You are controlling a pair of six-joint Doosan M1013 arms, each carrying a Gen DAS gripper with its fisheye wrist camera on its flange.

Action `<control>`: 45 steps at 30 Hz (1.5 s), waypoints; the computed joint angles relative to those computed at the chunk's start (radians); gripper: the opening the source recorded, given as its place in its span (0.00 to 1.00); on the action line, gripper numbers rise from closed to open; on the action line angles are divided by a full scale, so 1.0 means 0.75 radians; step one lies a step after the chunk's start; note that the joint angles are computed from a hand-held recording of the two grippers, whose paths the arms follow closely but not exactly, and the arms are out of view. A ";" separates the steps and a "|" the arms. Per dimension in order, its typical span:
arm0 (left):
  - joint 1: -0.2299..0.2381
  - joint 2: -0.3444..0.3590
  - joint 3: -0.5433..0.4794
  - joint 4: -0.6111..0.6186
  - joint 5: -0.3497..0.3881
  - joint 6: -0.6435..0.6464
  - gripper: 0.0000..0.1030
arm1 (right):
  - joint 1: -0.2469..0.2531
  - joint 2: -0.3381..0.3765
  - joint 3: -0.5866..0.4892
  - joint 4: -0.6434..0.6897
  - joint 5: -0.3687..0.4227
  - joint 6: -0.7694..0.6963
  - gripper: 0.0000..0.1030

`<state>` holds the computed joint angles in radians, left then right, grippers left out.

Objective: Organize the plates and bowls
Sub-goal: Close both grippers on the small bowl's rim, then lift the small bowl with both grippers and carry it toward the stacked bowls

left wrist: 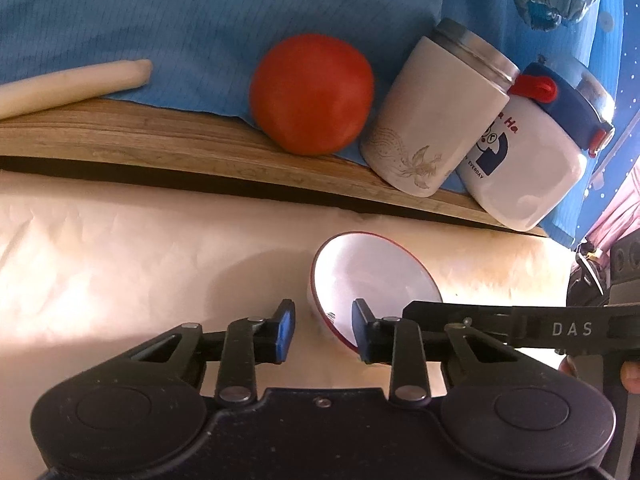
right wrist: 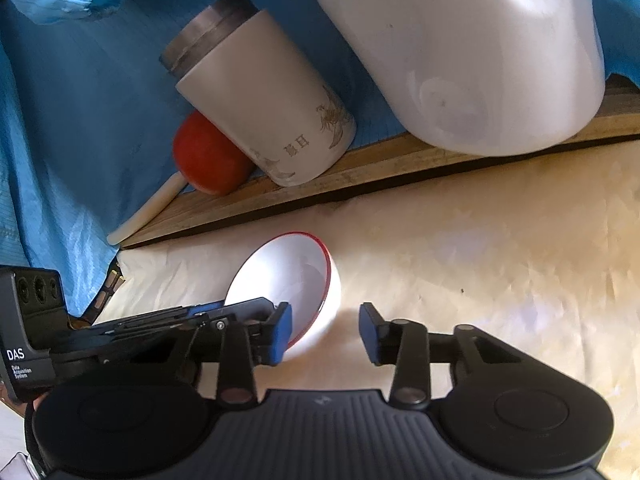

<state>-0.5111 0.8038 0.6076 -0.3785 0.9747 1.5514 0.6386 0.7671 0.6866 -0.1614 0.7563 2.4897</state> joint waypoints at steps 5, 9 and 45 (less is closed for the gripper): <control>-0.001 -0.002 0.002 -0.008 0.000 0.016 0.23 | -0.001 -0.004 0.009 0.022 -0.025 -0.018 0.26; 0.000 -0.004 0.005 -0.002 0.000 0.008 0.21 | 0.002 -0.005 0.006 0.003 -0.024 -0.005 0.24; -0.017 -0.123 0.132 -0.004 -0.084 0.015 0.08 | 0.060 -0.098 0.086 -0.217 -0.004 0.142 0.14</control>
